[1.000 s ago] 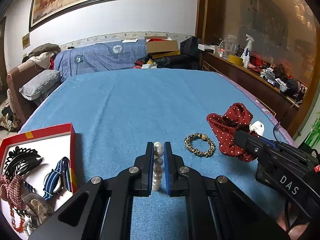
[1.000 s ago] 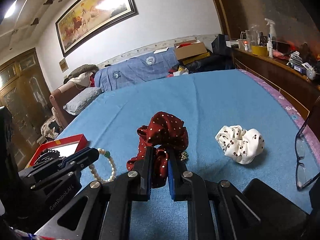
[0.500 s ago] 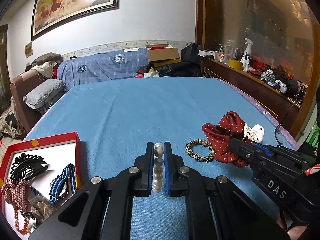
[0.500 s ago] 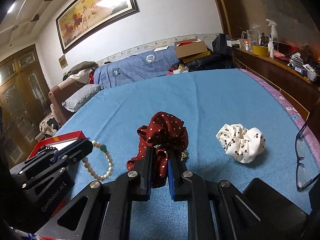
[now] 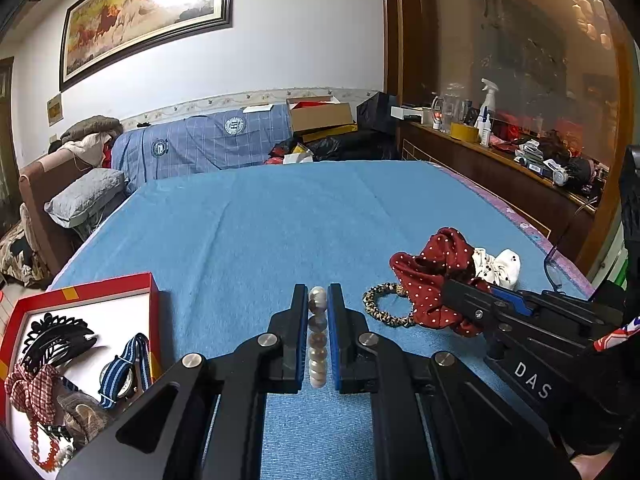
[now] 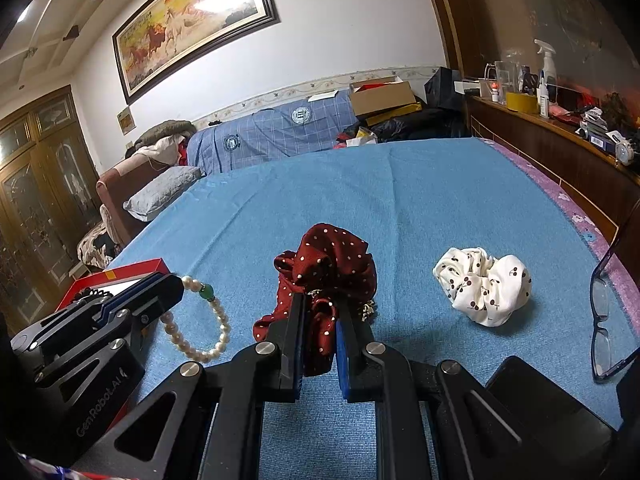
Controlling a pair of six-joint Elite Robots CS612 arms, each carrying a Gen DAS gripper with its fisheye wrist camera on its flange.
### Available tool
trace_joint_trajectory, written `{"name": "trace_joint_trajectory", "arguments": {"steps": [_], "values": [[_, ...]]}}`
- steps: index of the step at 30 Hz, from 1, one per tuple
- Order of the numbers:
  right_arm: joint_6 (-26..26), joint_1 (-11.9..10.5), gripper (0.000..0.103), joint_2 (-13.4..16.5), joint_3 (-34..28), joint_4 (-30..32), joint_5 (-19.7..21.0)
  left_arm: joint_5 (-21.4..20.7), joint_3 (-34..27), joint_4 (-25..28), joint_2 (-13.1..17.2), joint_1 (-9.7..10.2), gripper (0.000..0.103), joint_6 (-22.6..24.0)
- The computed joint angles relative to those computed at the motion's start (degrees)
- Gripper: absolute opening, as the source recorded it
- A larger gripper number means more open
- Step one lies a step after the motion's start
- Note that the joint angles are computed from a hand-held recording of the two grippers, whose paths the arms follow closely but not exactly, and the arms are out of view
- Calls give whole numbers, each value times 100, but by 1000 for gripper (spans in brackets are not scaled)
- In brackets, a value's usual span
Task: Organize jewelry
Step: 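Lift the pearl bracelet and polka-dot scrunchie above the bed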
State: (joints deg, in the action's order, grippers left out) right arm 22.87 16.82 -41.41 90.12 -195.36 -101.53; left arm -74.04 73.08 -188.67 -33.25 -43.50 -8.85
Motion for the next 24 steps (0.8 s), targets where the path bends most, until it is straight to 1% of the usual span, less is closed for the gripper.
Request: {"name": "trace_joint_trajectory", "arguments": {"steps": [10,20,24], "values": [[-35,8,14,-2,-15,33,-18,-1,42,-72,-11,-22,9,107],[-72,12,14,-5,-13,-50,-60,-2,62,-158,-16,-31,9,99],[-104,23,14,1,-16,-98,-133,-43,55,-112,-22,-24,9,58]]}}
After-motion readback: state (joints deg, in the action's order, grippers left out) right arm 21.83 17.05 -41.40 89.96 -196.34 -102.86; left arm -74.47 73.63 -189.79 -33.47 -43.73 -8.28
